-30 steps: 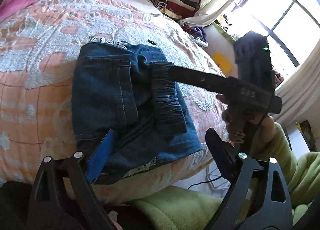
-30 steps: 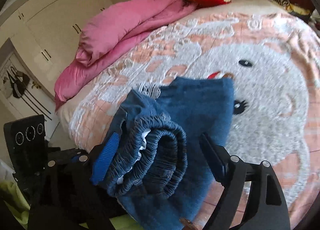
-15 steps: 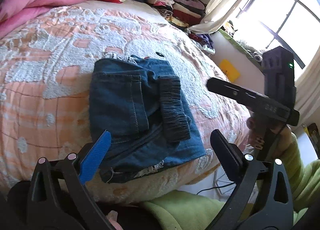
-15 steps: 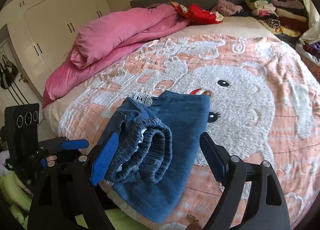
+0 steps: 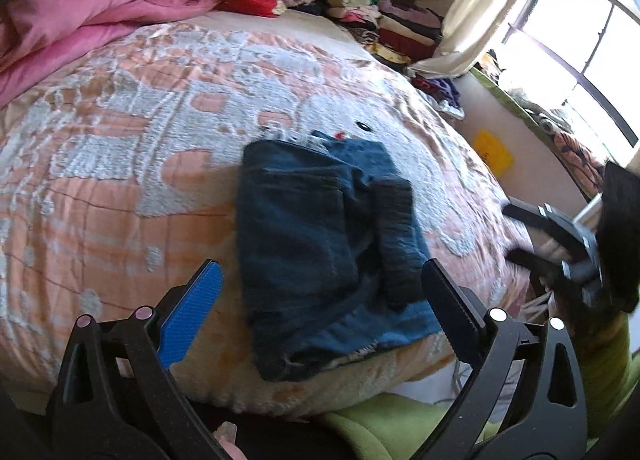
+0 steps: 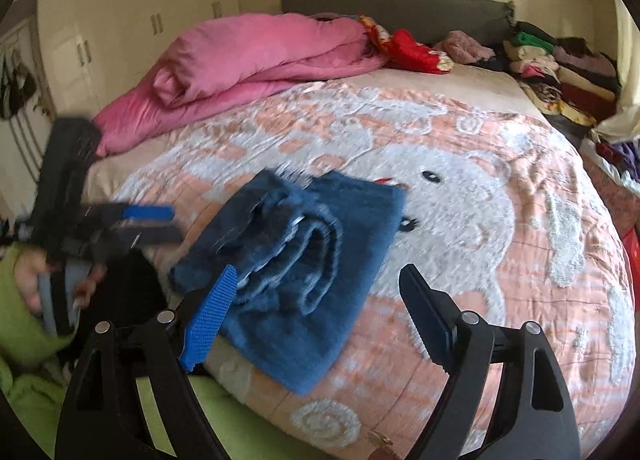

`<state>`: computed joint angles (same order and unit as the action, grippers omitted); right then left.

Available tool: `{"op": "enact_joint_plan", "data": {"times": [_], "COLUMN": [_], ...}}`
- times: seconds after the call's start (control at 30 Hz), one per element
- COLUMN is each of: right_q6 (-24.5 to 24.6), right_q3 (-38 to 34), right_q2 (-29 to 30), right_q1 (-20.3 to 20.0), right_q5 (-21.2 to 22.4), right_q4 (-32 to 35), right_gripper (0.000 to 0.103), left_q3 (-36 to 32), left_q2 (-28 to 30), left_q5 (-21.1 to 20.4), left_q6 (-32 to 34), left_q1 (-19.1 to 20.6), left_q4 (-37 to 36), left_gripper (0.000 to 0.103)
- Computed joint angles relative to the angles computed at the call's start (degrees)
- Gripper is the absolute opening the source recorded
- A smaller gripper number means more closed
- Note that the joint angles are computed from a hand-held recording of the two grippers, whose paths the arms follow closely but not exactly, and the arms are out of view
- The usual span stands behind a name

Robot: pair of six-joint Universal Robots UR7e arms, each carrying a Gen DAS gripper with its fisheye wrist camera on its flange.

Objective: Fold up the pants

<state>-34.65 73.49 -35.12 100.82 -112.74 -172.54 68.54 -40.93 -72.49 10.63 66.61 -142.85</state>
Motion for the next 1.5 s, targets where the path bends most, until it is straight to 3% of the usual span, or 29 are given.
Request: {"op": "enact_joint_plan", "data": {"times": [0.17,0.33,0.37,0.43,0.47,0.6,0.77,0.87,0.93,1.07,1.17,1.5], "right_q6": [-5.80,-12.31,-14.55,-17.16,-18.41,-22.99,-29.62,-27.58,-27.89,-30.50,-28.70,-22.65], "right_q3": [1.09,-0.49,-1.46,-3.16,-4.41,-9.08,-16.97,-19.80,-17.68,-11.68,-11.66,-6.66], "right_q2": [1.23,3.96,5.10,6.45,7.33,10.85,16.84,17.37,15.37,12.12,13.62,8.99], "right_q1": [0.84,1.75,2.13,2.45,2.57,3.32,3.53,2.83,3.00,2.68,1.47,0.89], "right_q5": [0.17,2.30,2.02,2.47,2.53,0.84,-2.77,-1.39,-0.23,-0.58,-2.11,3.44], "right_q4": [1.81,5.25,5.38,6.94,8.00,11.39,12.98,19.64,21.41,18.66,17.73,15.88], "right_gripper": [0.082,0.082,0.081,0.070,0.066,0.051,0.051,0.016,0.010,0.009,0.009,0.017], "left_q3": [-5.40,-14.83,-16.38,-19.12,-20.49,-24.11,-26.28,-26.31,-26.34,-26.44,-26.02,-21.65], "left_q2": [2.51,7.39,8.32,9.97,10.74,13.29,14.88,14.93,14.98,15.21,15.16,12.52], "left_q5": [2.91,3.60,3.63,2.64,2.35,2.71,3.02,2.58,2.26,1.43,1.19,0.73], "left_q6": [-1.85,-2.99,-2.58,-1.66,-1.43,-0.32,-0.83,-0.91,-0.94,-0.73,-0.73,-0.46], "left_q1": [0.45,1.14,1.15,1.21,1.22,1.14,1.33,1.46,1.58,1.77,1.88,1.58], "left_q4": [2.43,11.13,12.50,14.65,15.97,18.28,19.72,19.61,19.56,18.85,18.15,14.21], "left_gripper": [0.093,0.092,0.088,0.055,0.052,0.051,0.052,0.057,0.059,0.063,0.064,0.071]}}
